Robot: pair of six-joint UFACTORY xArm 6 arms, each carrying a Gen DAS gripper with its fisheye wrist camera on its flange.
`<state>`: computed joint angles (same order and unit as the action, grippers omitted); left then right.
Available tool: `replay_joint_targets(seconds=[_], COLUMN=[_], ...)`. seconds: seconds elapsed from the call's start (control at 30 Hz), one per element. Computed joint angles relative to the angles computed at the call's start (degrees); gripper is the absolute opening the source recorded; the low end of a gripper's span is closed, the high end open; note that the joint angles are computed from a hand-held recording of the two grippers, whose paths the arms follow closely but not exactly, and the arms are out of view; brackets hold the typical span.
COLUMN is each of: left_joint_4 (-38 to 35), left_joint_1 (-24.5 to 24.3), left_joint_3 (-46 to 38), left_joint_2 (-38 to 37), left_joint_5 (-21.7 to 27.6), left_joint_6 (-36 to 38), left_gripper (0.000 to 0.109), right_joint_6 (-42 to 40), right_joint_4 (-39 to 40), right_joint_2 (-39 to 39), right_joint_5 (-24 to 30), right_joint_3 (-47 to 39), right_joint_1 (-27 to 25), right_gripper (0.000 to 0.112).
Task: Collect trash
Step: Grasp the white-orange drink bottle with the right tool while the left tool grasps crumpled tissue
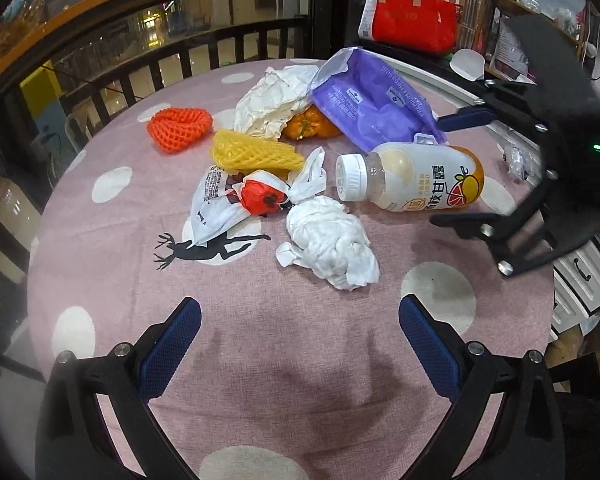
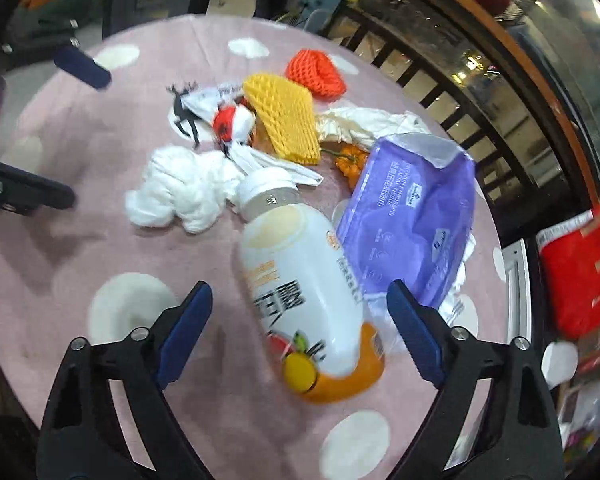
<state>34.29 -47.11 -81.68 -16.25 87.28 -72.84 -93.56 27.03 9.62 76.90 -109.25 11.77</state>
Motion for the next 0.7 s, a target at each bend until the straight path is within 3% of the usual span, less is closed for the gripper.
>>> replay_joint_targets(seconds=[0.1, 0.23, 0.47, 0.7], left_joint_4=[-2.20, -4.63, -8.17, -11.86], left_joint_1=[1.44, 3.38, 7.18, 10.61], left_joint_3=[0.31, 0.83, 2.65, -0.36], left_joint_2=[-0.29, -0.05, -0.92, 3.27], left_joint_5=[-1.11, -3.58, -8.73, -11.40], left_joint_6=[1.05, 3.17, 3.75, 8.93], left_gripper=[0.098, 0.097, 0.085, 0.081], right_joint_6=[0.47, -0.77, 0.31, 6.06], right_joint_4=[-4.38, -5.19, -2.30, 5.95], right_joint_2=[3.78, 4.33, 2.49, 2.19], right_joint_5=[2.15, 2.29, 3.05, 6.53], right_joint_3=[-4.34, -4.15, -2.00, -4.73], right_joint_1=[1.97, 2.55, 0.95, -5.10], right_gripper=[0.082, 0.066, 0.065, 0.065])
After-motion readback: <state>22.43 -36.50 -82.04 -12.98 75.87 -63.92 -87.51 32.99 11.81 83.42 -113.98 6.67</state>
